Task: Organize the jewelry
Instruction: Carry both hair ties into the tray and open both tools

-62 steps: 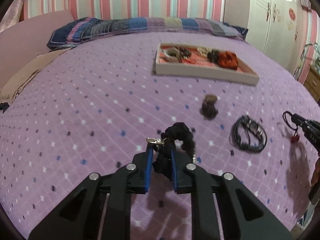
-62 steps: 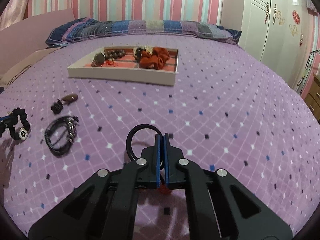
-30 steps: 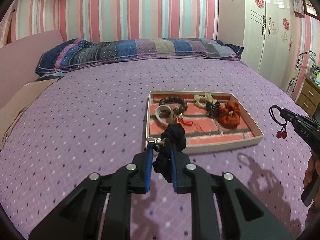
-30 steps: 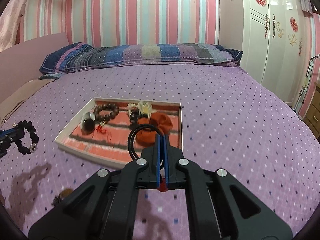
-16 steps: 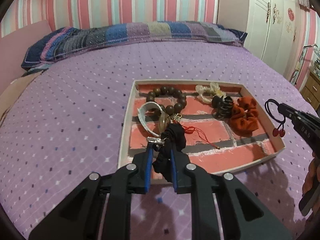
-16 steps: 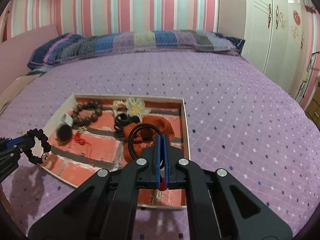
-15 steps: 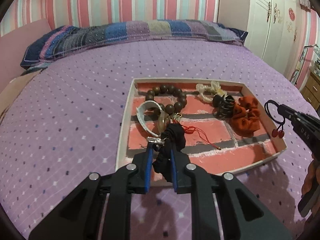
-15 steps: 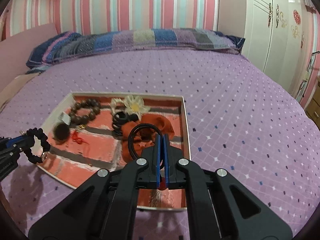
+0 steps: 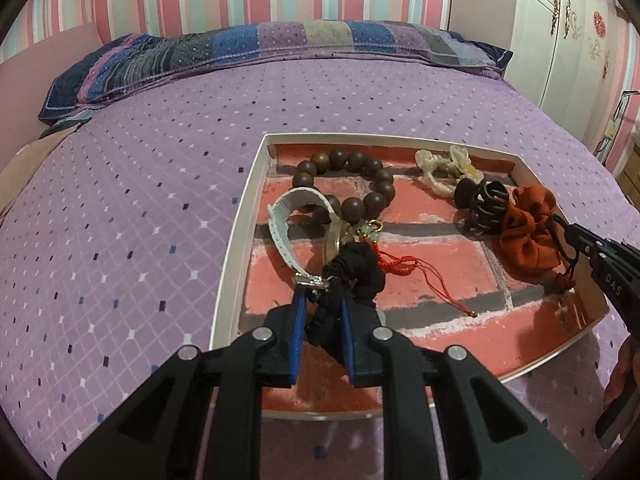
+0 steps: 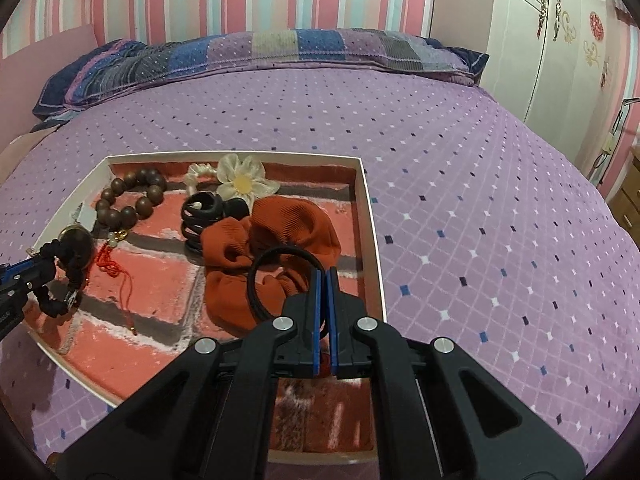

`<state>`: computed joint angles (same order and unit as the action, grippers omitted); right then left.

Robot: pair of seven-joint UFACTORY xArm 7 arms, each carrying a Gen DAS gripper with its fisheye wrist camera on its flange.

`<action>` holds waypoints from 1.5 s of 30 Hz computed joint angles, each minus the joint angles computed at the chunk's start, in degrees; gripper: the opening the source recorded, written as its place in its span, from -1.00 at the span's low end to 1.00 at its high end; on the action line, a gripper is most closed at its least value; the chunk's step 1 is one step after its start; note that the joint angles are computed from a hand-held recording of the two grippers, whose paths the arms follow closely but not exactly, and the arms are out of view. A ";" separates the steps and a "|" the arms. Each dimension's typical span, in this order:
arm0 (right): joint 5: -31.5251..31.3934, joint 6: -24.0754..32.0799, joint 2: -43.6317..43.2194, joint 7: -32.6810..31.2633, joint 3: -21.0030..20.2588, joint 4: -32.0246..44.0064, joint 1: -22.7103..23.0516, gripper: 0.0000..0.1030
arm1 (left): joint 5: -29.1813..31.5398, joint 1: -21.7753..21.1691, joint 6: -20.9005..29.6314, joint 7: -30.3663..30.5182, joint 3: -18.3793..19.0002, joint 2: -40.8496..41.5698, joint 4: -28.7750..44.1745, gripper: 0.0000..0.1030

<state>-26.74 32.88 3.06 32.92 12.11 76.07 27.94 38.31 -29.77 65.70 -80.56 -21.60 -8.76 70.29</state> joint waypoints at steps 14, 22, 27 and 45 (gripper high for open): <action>2.53 3.66 2.75 -1.62 -0.77 2.58 0.45 -0.90 | -1.14 0.54 -1.12 1.01 0.86 0.56 -0.10 -0.65; 4.20 4.28 3.16 -2.17 -0.96 3.01 0.60 -0.88 | -3.46 1.01 -2.97 1.80 1.42 0.34 -0.78 -0.65; 4.58 3.78 2.96 -2.39 -1.01 2.63 0.59 -0.63 | -4.27 1.13 -3.21 1.71 1.49 0.09 -1.28 -0.41; 5.25 -4.85 -7.91 -3.41 1.51 -7.09 -1.42 0.57 | -1.17 0.06 0.65 -0.80 -2.89 -4.01 -1.57 0.27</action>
